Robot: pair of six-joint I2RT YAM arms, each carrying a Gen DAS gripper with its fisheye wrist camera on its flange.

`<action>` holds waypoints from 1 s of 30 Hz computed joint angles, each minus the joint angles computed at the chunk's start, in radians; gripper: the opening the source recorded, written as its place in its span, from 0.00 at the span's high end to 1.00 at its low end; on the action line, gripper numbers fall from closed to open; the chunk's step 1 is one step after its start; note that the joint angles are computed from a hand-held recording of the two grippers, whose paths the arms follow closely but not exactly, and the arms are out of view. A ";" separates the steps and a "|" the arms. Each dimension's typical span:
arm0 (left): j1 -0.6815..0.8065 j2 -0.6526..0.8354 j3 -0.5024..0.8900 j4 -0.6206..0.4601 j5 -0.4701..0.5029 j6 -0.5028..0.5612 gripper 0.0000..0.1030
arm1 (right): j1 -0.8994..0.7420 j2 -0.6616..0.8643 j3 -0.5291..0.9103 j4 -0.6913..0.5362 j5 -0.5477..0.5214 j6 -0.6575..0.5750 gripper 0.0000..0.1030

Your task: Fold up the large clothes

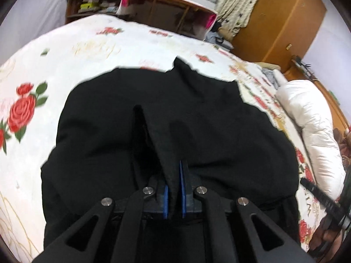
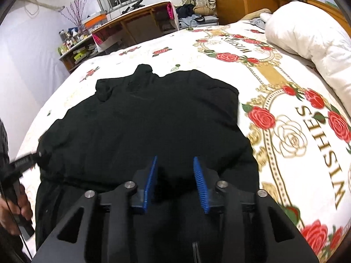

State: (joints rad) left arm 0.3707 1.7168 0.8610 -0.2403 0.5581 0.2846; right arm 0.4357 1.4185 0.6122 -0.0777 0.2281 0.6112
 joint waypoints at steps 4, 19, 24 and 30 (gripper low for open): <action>0.001 0.027 -0.036 0.060 -0.014 -0.003 0.91 | -0.048 0.203 0.093 0.026 -0.037 -0.071 0.67; 0.019 0.026 -0.046 0.072 -0.024 -0.015 0.83 | -0.066 0.326 0.105 0.067 -0.066 -0.113 0.70; 0.160 -0.095 -0.071 0.052 -0.081 -0.053 0.77 | -0.086 0.100 0.000 0.047 -0.051 -0.095 0.69; 0.069 -0.125 -0.014 0.053 -0.039 -0.083 0.77 | -0.160 0.101 0.062 0.047 -0.059 -0.161 0.69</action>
State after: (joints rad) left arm 0.4395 1.5914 0.8472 -0.1873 0.5191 0.2011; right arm 0.2759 1.5192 0.6740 -0.0311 0.1688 0.4498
